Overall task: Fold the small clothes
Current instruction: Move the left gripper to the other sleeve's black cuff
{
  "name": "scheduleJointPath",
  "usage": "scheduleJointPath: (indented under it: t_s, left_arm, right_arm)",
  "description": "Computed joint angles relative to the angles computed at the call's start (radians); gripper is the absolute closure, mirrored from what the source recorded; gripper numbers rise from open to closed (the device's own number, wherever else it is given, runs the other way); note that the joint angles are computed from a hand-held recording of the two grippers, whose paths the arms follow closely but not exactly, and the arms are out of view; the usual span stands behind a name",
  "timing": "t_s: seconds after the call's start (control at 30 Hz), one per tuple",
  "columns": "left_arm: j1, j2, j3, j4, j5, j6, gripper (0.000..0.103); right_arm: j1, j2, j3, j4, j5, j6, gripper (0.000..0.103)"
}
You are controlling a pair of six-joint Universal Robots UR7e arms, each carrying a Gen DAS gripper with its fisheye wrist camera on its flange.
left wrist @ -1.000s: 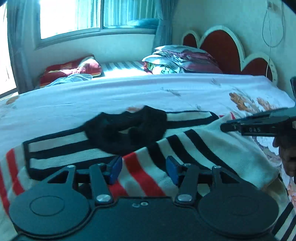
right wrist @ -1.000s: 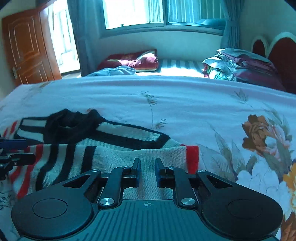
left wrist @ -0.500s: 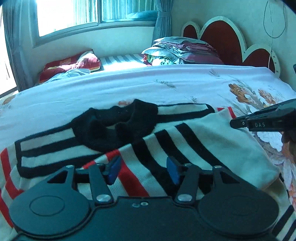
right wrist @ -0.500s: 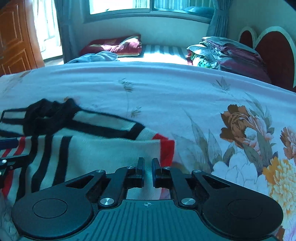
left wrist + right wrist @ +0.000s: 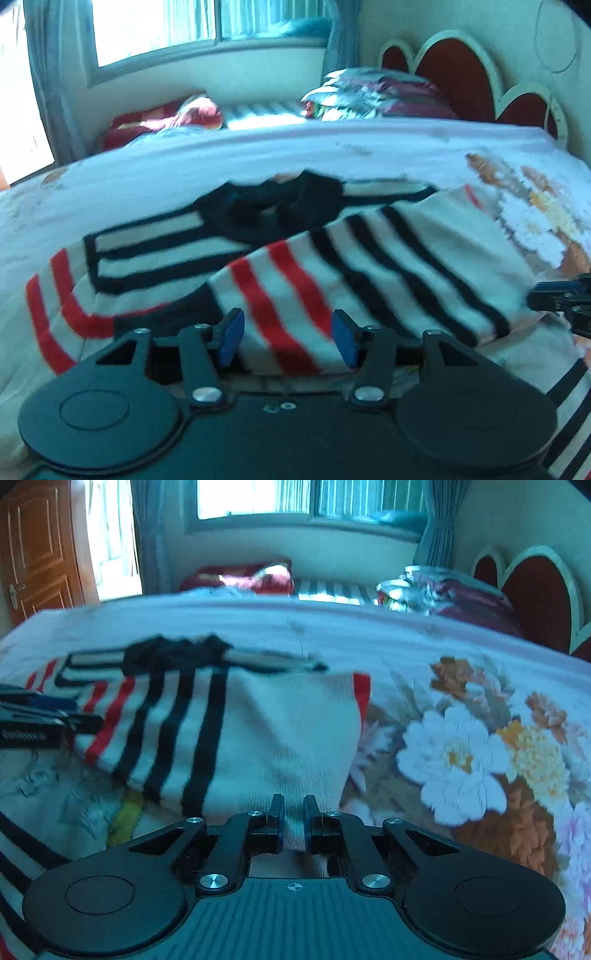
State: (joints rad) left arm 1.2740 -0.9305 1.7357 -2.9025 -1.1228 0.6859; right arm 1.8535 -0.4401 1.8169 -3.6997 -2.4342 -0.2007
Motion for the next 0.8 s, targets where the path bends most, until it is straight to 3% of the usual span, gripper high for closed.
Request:
scheduleJointPath:
  t_s: [0.07,0.13,0.2,0.23,0.3,0.37,0.47,0.57,0.63,0.73,0.8]
  left_arm:
    - [0.028,-0.012,-0.026,0.051,-0.030,-0.034,0.050]
    - [0.027,-0.029,-0.004,-0.015,-0.042,0.004,0.052]
    - [0.029,-0.028,0.009,-0.090,-0.031,0.054,0.047]
    - [0.032,-0.016,-0.008,-0.064,0.003,0.051,0.045]
    - [0.056,-0.006,-0.032,-0.039,-0.025,0.052,0.042]
    - [0.046,-0.017,-0.034,-0.016,-0.013,0.032,0.044]
    - [0.053,-0.029,-0.031,-0.005,-0.032,0.011,0.044]
    - [0.056,-0.021,-0.034,-0.003,-0.023,0.019,0.044]
    - [0.056,-0.032,-0.037,0.018,-0.033,-0.006,0.044]
    - [0.062,-0.053,-0.030,0.022,-0.036,-0.019,0.042]
    - [0.067,-0.074,-0.022,0.021,-0.032,-0.027,0.032]
  right_arm:
    - [0.009,0.004,-0.011,0.055,-0.025,0.026,0.095]
    - [0.022,0.028,-0.023,-0.056,-0.024,-0.031,0.095]
    - [0.032,0.033,-0.019,-0.123,-0.001,-0.035,0.095]
    - [0.031,0.029,-0.022,-0.094,-0.003,-0.007,0.095]
    - [0.014,0.034,-0.044,0.034,-0.047,0.063,0.095]
    - [0.022,0.036,-0.059,0.070,-0.071,0.088,0.095]
    - [0.044,0.059,-0.076,-0.029,-0.088,0.051,0.095]
    - [0.032,0.054,-0.084,0.101,-0.092,0.155,0.095]
    - [0.044,0.053,-0.100,0.140,-0.120,0.176,0.095]
    - [0.063,0.063,-0.103,0.037,-0.108,0.176,0.095]
    - [0.076,0.066,-0.109,0.022,-0.112,0.177,0.095]
